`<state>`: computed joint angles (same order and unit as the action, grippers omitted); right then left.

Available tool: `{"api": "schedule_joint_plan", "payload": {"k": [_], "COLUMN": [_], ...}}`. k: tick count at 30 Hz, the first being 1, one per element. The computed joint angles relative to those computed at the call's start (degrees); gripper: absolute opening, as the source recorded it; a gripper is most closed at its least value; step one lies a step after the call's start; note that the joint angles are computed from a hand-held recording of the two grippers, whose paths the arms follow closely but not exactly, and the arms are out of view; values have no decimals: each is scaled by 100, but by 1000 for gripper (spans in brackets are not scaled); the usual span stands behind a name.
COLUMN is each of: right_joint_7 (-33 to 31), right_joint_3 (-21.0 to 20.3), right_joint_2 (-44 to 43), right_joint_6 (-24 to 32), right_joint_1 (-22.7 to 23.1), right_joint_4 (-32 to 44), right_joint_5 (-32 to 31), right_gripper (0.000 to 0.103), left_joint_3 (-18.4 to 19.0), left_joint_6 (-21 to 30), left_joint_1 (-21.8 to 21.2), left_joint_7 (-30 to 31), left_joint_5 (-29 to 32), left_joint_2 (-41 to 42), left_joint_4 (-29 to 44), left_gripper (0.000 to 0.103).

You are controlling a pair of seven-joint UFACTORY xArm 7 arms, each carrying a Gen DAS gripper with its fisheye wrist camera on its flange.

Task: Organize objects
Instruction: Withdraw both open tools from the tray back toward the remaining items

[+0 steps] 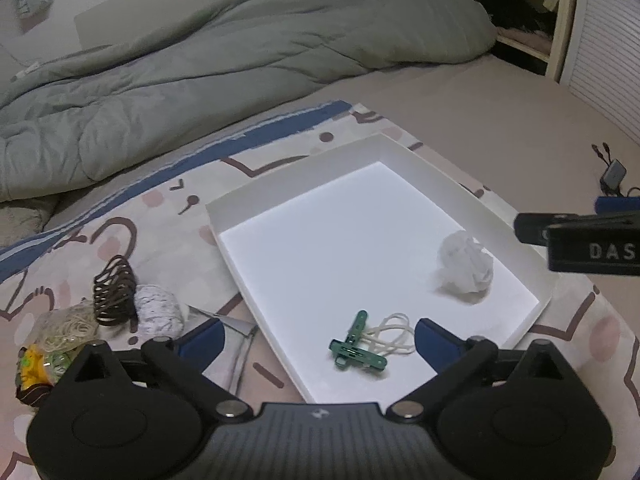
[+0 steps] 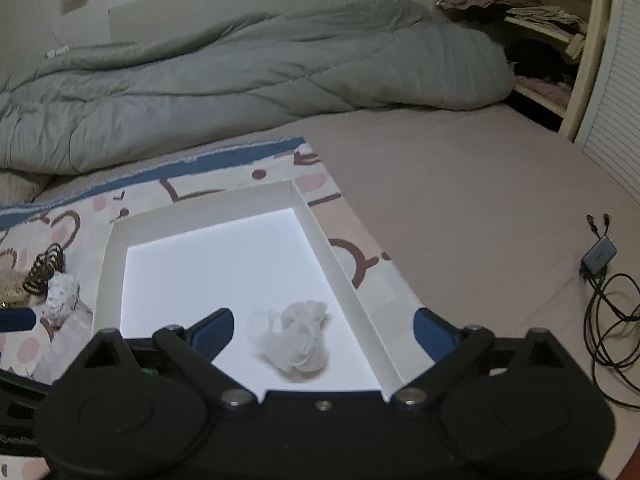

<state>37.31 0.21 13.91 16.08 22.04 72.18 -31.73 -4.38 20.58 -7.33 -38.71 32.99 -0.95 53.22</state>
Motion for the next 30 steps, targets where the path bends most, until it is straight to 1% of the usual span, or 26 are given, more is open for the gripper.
{"api": "schedule_joint_plan", "payload": {"k": [3,9,13,20,27,30], "right_joint_7": [149,736,1038,1373,1787,1945], "right_joint_3": [-50,-176,-138,1,54,73], "right_joint_2": [-93,-245,-344,-467,-451,-407], "right_joint_6": [-116,-170,-171,-217,-235,-307], "right_joint_1": [30,123,78,-38,-1,35], "right_joint_4": [-103,-236,-313,-384,-300,-238], "right_joint_5": [-108,-753,-1108,-1430,-1826,-1905], "right_gripper": [103,103,103,103,103,103], "left_joint_3": [-2,-71,-132,-220,-306,-329], "left_joint_6": [-30,-145,-227,-355,-509,-532], "left_joint_1": [56,249,398,653,996,1141], "left_joint_7": [-435,-1118,-1546,-2038,-2598,-2702], "left_joint_5": [398,946,1250,1551,2008,2103], "left_joint_2": [-131,-343,-484,-691,-950,-1046], "left_joint_4": [-83,-204,-293,-427,-619,-698], "left_gripper": [103,103,103,103,103,103]}}
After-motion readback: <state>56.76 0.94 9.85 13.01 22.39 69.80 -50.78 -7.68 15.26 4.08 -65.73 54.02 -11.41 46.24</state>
